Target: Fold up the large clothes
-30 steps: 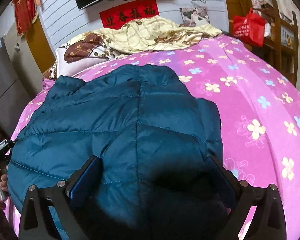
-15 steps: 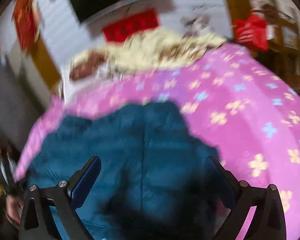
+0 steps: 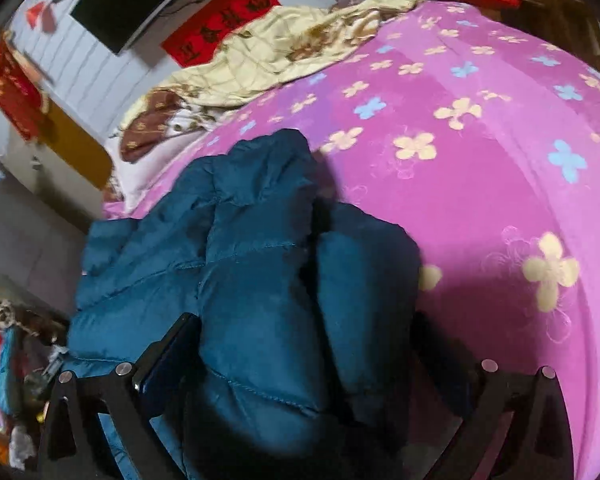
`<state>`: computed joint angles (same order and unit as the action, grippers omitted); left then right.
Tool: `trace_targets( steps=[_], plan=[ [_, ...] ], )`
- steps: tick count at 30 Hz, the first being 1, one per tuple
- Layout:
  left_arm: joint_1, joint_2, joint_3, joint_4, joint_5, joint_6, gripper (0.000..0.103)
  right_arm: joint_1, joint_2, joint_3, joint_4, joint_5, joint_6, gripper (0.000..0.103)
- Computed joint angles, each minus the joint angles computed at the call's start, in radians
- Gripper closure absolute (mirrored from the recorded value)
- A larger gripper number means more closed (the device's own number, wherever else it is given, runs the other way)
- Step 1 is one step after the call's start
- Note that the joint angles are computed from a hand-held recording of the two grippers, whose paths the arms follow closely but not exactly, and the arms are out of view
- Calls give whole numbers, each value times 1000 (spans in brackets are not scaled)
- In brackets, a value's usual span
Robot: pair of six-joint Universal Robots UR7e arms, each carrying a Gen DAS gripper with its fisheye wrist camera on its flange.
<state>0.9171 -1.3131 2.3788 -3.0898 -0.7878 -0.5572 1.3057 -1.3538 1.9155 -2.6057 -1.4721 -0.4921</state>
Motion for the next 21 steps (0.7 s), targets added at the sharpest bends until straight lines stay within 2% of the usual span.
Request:
trace_targets(
  steps=[1, 2, 4, 6, 7, 9, 12, 15, 18, 21],
  plan=[
    [-3, 1, 1, -7, 3, 6, 42, -17, -4, -15, 88, 66, -51, 0],
    [-8, 2, 3, -16, 8, 16, 49, -24, 0, -31, 149, 94, -79, 0],
    [-24, 6, 7, -16, 36, 25, 57, -28, -9, -27, 166, 97, -112, 6],
    [-39, 15, 7, -10, 66, 22, 64, -38, -16, -22, 160, 106, -112, 20],
    [-50, 19, 7, -1, 85, 23, 66, -49, -19, -18, 164, 126, -110, 25],
    [-72, 27, 8, 19, 126, 9, 75, -51, -19, -21, 176, 142, -124, 43],
    [-107, 39, 0, 78, 192, -10, 85, -10, -36, 13, 103, 75, -179, 60],
    [-153, 29, -1, 169, 266, -86, 89, 21, -61, 45, 24, 36, -217, 72],
    [-193, 1, 12, 183, 294, -130, 90, 47, -91, 87, -68, 28, -231, 77],
    [-238, -35, 33, 164, 295, -149, 90, 57, -141, 127, -133, 55, -235, 79]
  ],
)
